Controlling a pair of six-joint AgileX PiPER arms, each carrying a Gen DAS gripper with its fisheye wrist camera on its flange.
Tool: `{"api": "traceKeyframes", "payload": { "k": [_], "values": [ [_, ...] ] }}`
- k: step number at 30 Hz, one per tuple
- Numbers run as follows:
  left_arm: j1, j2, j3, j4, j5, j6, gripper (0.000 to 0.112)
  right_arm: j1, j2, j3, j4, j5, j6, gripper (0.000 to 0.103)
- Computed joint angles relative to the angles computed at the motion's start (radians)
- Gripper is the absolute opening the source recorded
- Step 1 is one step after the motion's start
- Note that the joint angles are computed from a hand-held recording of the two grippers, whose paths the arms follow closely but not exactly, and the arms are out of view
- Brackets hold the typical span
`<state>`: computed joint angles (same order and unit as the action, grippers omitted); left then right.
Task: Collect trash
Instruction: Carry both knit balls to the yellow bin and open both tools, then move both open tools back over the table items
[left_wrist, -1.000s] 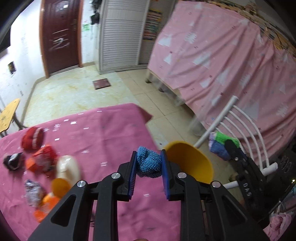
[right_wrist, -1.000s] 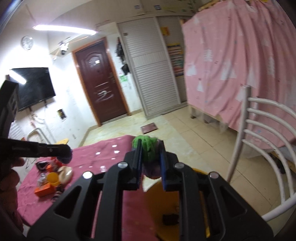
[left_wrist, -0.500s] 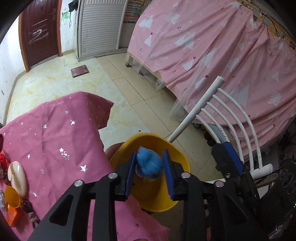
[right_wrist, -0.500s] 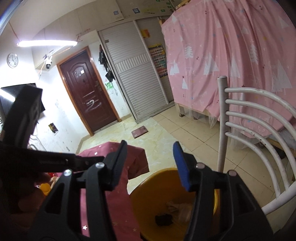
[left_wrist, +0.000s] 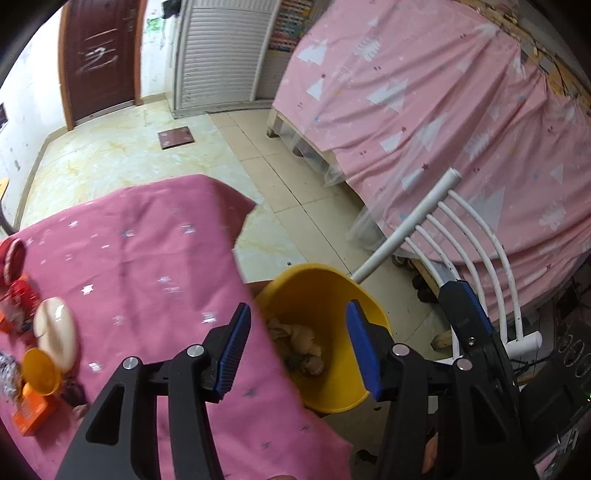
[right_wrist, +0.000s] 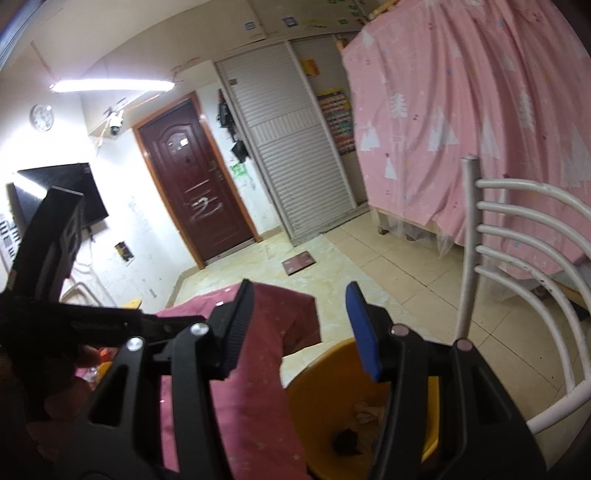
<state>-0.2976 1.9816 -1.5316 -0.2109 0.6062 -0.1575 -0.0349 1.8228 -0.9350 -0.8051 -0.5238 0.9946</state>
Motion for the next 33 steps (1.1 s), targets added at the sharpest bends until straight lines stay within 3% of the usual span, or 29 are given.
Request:
{"api": "traceKeyframes", "payload": {
  "k": [7, 19, 27, 33],
  "values": [
    [0.127, -0.168, 0.200, -0.054, -0.065, 0.102, 0.050, 0.124, -0.019, -0.006, -0.017, 0.042, -0.027, 0.049],
    [0.366, -0.361, 0.383, -0.147, -0.091, 0.268, 0.053, 0.315, -0.006, -0.052, -0.070, 0.129, -0.029, 0.049],
    [0.503, -0.388, 0.439, -0.259, -0.086, 0.413, 0.054, 0.409, 0.011, -0.115, -0.146, 0.195, 0.023, 0.050],
    [0.576, -0.382, 0.477, -0.301, -0.107, 0.487, 0.055, 0.492, 0.039, -0.173, -0.224, 0.257, 0.084, 0.056]
  ]
}}
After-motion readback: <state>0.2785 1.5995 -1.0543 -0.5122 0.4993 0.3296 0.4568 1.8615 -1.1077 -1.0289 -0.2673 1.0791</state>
